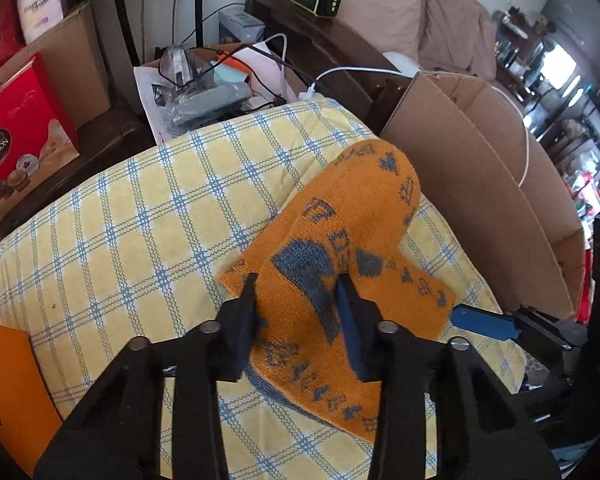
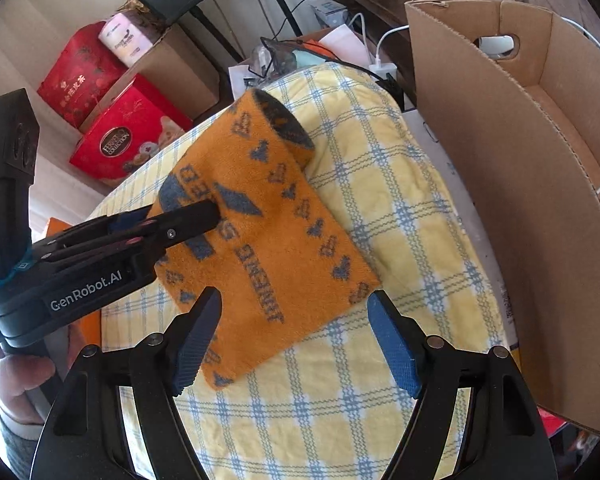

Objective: Organize objects
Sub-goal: 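Close the left tool on the orange knit towel and lift it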

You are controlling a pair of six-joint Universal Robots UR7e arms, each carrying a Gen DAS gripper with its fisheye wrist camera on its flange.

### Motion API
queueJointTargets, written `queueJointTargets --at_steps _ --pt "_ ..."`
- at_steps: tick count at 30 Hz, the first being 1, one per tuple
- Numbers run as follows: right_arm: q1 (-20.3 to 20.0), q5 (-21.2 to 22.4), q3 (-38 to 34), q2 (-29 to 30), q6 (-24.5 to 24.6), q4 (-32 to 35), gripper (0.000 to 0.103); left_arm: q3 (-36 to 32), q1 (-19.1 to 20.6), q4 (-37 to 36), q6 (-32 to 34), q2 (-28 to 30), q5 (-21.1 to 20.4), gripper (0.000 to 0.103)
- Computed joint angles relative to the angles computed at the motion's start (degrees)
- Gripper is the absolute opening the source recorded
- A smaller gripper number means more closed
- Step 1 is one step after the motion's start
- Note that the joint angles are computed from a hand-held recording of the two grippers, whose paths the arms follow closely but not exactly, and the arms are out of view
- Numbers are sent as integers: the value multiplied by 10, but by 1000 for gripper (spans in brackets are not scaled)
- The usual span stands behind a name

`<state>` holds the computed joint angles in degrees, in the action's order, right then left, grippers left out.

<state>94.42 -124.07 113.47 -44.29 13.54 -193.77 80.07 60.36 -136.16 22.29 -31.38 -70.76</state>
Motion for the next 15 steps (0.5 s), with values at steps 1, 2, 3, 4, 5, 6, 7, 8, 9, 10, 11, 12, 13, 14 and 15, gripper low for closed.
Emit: queueJointTargets --at_steps 1,2,3,4,5,6,7,8,9,10,11,12,13,14,15 --pt "1 0 -4 1 0 6 78 3 1 -1 2 -3 -4 21" --pt "1 -1 -6 3 -1 9 78 6 3 1 3 -7 -11 16" --pt "2 -3 -8 3 -1 11 77 7 3 4 2 -11 -17 13" --pt "2 -1 -6 2 -1 9 77 10 2 3 1 -15 -18 12" --pt "0 6 -3 0 -3 2 77 15 0 5 2 -23 -16 10" --pt "1 9 1 -2 -5 -4 77 20 -3 6 1 -30 -14 9" --pt "3 5 4 -4 -7 -7 77 25 -5 3 4 -38 -20 9" --pt "6 -2 4 -4 -9 -10 77 35 -6 -4 11 -52 -28 9" --pt "10 -10 5 -6 -12 -13 77 44 -9 -11 15 -63 -30 9" --pt "13 -15 7 -9 -16 -18 77 52 -12 -15 19 -74 -30 9" --pt "16 -20 9 -10 -20 -22 77 62 -16 -18 23 -87 -25 9" --pt "20 -26 9 -12 -23 -25 77 70 -19 -17 27 -97 -18 9" --pt "23 -31 8 -13 -26 -27 77 75 -22 -15 31 -105 -14 9" --pt "25 -35 8 -15 -28 -27 77 81 -24 -14 32 -115 -13 9" --pt "28 -39 7 -17 -31 -28 77 87 -24 -11 35 -124 -16 9"
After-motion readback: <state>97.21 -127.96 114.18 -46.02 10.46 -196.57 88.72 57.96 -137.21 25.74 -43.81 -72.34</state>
